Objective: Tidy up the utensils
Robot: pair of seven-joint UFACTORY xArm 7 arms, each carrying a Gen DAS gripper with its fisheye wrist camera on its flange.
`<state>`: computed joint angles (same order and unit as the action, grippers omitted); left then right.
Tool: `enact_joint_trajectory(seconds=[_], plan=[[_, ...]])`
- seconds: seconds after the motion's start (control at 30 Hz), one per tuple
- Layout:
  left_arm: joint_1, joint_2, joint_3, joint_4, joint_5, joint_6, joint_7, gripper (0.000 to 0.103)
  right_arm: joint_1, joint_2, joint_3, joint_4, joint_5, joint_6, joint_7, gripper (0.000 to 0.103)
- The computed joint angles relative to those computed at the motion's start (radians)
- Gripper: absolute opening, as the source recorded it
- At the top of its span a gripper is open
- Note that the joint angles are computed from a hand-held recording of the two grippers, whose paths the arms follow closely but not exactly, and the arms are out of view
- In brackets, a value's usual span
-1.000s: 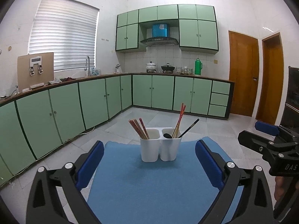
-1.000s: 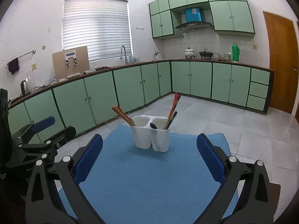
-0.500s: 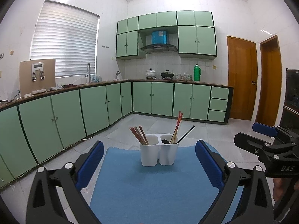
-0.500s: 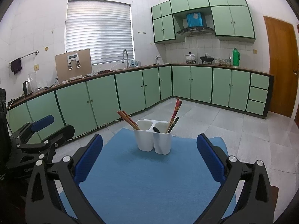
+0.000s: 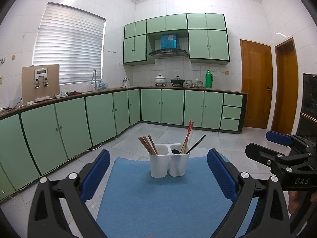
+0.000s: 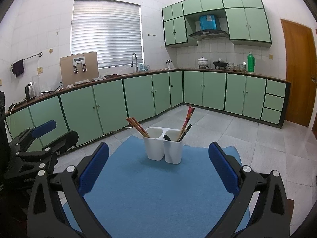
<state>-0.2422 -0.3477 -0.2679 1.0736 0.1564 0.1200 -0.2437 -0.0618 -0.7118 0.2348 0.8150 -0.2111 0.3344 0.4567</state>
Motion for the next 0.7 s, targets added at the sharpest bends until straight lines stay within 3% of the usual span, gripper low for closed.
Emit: enact_joint_trajectory(seconds=[0.7], plan=[[0.002,-0.005,0.0,-0.004,0.001,-0.002,-0.002,0.096,0.004,-0.003,-0.002,-0.002,0.0,0.005,0.0,0.098]])
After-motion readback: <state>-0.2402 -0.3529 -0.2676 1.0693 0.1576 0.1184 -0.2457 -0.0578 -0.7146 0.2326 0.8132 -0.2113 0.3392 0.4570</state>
